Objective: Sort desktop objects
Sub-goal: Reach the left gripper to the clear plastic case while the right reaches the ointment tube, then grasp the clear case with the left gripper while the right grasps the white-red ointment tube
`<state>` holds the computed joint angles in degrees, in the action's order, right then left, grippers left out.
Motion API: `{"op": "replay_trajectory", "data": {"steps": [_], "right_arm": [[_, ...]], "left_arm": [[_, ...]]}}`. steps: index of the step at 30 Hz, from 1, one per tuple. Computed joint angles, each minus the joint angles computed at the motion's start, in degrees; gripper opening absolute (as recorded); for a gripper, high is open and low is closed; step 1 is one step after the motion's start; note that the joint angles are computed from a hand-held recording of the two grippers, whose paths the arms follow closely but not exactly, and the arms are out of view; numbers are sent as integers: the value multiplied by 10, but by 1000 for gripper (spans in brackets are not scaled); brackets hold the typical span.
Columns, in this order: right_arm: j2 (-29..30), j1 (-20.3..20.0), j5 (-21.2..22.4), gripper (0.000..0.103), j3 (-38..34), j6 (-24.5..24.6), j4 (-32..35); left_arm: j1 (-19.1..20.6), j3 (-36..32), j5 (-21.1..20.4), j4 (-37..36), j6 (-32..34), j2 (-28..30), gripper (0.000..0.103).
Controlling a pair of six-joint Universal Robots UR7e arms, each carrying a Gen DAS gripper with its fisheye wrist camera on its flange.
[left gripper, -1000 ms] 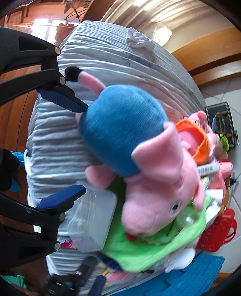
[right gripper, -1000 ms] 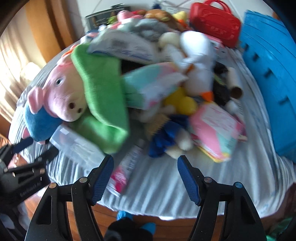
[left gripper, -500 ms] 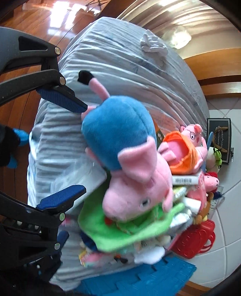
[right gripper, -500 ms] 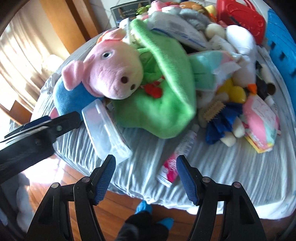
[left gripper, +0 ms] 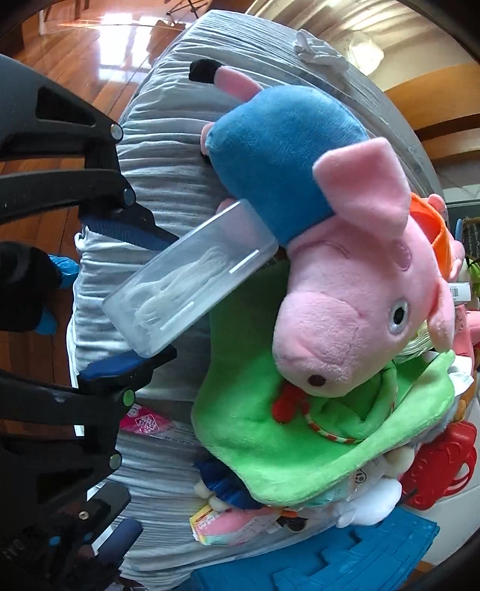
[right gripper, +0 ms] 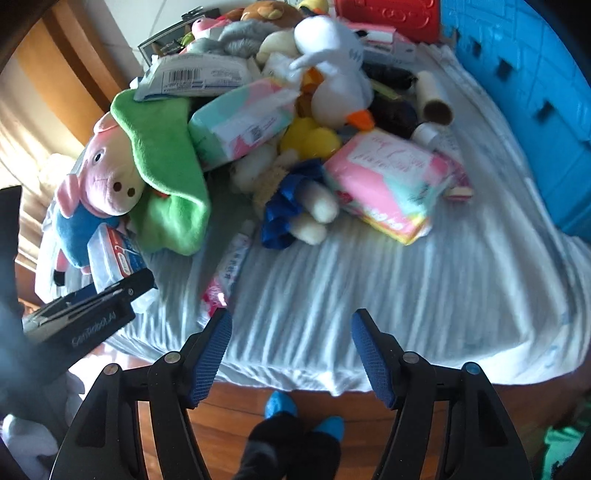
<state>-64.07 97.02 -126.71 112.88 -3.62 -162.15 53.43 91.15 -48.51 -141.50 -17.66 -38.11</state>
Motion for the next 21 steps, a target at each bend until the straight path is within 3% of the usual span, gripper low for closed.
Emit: {"op": "replay_trajectory", "data": {"steps": [7,9,10,17,19,21], "right_arm": [[43,-4,38,59,-46,2,19],[55,-6,40,42,-61,5,29],[63,-8,40,39,-70,8,39],[94,-5,22,40,-103,6,41],[109,4,-9,35,-109,-20,27],[114,7,-27,20,-109,-33,18]], "left_arm": [[13,38,-26,-62,66,-26,49],[16,34,-31,-65,69,-24,49],[15,30,-29,-66,70,-20,49],[15,1,-10,-49,63,4,49],[15,3,-9,-54,68,5,47],[13,10,-16,-51,74,-2,45]]}}
